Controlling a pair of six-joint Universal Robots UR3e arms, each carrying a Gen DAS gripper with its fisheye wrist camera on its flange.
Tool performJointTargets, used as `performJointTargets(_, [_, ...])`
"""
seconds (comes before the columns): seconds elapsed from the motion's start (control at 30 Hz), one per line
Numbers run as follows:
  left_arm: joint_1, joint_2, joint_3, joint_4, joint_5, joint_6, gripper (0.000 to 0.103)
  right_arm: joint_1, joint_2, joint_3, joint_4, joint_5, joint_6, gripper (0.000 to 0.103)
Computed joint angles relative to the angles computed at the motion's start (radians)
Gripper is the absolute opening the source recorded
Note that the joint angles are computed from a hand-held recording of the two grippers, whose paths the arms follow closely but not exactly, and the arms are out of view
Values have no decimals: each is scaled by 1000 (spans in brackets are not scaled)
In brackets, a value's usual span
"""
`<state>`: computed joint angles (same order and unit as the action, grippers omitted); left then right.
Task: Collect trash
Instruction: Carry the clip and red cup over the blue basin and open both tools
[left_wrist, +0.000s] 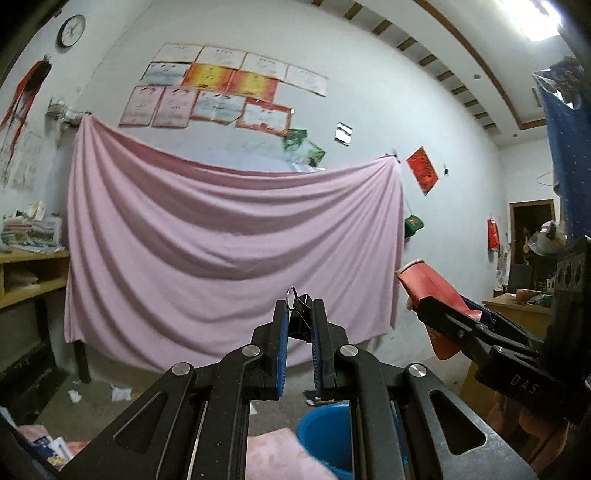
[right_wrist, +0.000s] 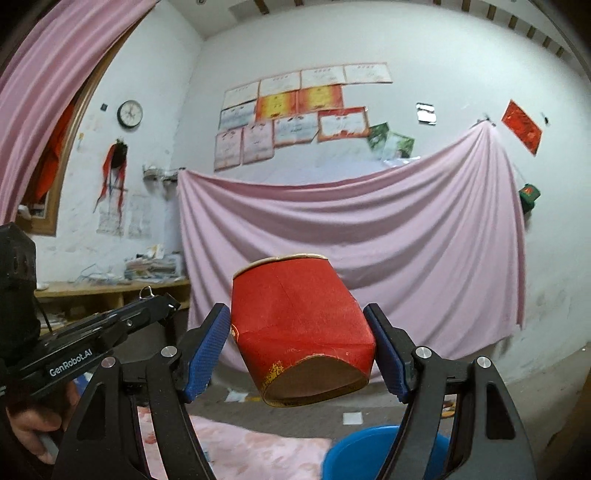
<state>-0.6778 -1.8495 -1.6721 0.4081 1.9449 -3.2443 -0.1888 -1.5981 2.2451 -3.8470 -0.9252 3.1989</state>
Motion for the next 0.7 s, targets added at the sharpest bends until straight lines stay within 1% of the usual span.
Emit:
performJointTargets(0.1, [-34, -85, 100, 1, 13, 29, 9, -57, 1, 21, -33, 16, 9, 73])
performJointTargets(0.23, [-58, -203, 256, -63, 16, 43, 9, -117, 31, 46, -82, 25, 11, 73])
performJointTargets(0.4, [-67, -346, 448, -193, 8, 32, 9, -169, 113, 67, -132, 30, 1, 73])
performJointTargets(0.57, [-56, -492, 635, -316, -25, 17, 9, -210, 241, 59, -164, 28, -13, 73])
performJointTargets(0.6, [-54, -533, 700, -359, -34, 17, 9, -216, 260, 60, -171, 25, -14, 73])
performJointTargets(0.7, [-44, -608, 813, -444, -56, 11, 9, -227, 318, 57, -186, 4, -26, 73])
